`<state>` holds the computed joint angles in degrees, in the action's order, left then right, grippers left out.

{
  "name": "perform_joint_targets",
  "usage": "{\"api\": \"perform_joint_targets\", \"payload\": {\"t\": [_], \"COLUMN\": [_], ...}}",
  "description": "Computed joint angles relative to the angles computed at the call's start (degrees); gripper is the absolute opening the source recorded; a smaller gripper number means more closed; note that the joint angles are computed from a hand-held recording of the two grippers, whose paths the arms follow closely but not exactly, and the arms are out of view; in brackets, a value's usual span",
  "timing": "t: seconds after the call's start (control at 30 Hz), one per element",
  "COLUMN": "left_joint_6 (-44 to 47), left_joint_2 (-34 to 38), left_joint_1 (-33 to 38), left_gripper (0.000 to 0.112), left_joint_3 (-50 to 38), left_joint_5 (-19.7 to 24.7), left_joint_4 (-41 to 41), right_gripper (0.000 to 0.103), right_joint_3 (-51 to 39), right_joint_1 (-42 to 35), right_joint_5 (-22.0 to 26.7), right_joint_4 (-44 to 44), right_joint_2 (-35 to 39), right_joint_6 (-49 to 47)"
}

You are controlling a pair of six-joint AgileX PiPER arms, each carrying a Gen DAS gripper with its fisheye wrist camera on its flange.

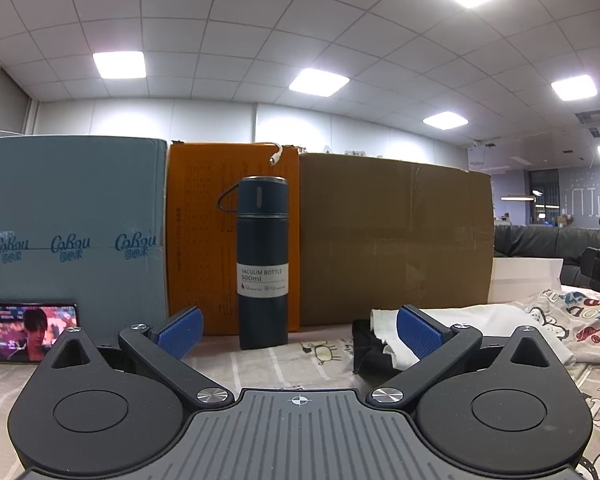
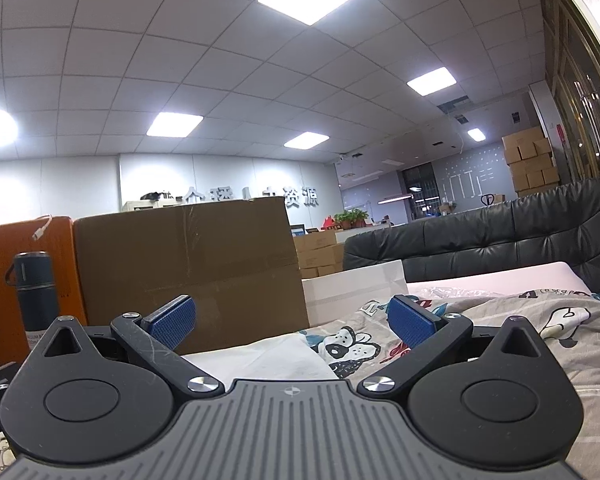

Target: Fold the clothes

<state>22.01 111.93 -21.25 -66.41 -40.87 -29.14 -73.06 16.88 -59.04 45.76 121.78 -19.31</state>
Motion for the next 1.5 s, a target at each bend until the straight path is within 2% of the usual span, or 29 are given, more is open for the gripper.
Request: {"api": "perform_joint_targets", "payload": {"t": [0.37, 0.57, 0.67, 0.8, 0.9, 1.0, 1.13, 1.2, 1.27, 1.4, 1.47, 1.5], "left_joint_6": [-4.9, -5.6, -6.4, -8.2, -9.0, -10.3, -7.8, -8.8, -10.3, -22.3, -33.0, -38.4], "left_joint_2": [-1.1, -3.9, -6.7, -12.7, -18.0, -24.3, -30.5, -33.9, -37.6, -46.0, -49.8, -51.2], "left_joint_1": [0.5, -1.2, -1.8, -1.2, 0.3, 4.0, 9.5, 13.3, 17.7, 31.9, 41.2, 46.6], "left_gripper": [0.103, 0.103, 0.103, 0.103, 0.103, 0.103, 0.103, 0.103, 0.103, 0.103, 0.103, 0.103], "left_joint_3": [2.4, 6.0, 7.8, 12.9, 17.9, 22.6, 27.6, 29.8, 31.7, 32.4, 32.0, 31.8], "left_joint_5": [-3.4, -6.9, -5.8, -6.6, -9.5, -9.8, -12.6, -12.1, -9.5, 0.5, 3.5, 3.6], "left_joint_4": [3.6, 6.2, 5.7, 5.8, 5.9, 7.1, 5.5, 6.7, 9.3, 23.7, 33.7, 39.0], "right_gripper": [0.103, 0.103, 0.103, 0.103, 0.103, 0.103, 0.103, 0.103, 0.103, 0.103, 0.103, 0.103], "right_joint_3": [4.4, 9.4, 13.1, 18.4, 20.9, 21.3, 19.2, 16.8, 14.2, 7.0, 1.7, -1.1], "right_joint_1": [0.3, 1.0, 2.0, 5.3, 9.2, 13.5, 18.0, 20.7, 23.2, 28.6, 30.7, 31.4], "right_joint_5": [-2.6, -5.1, -5.7, -7.9, -7.9, -4.1, 5.3, 9.9, 13.6, 19.3, 24.1, 27.6], "right_joint_4": [-3.0, -7.1, -8.2, -9.6, -10.1, -10.2, -11.5, -10.9, -10.1, -8.1, -8.1, -9.3], "right_joint_2": [-2.4, -6.4, -9.8, -15.2, -19.5, -23.8, -28.3, -29.4, -29.7, -28.7, -27.5, -26.9], "right_joint_6": [5.7, 7.9, 8.6, 7.2, 5.5, 3.4, 4.1, 3.6, 2.6, -2.0, -3.4, -2.3]}}
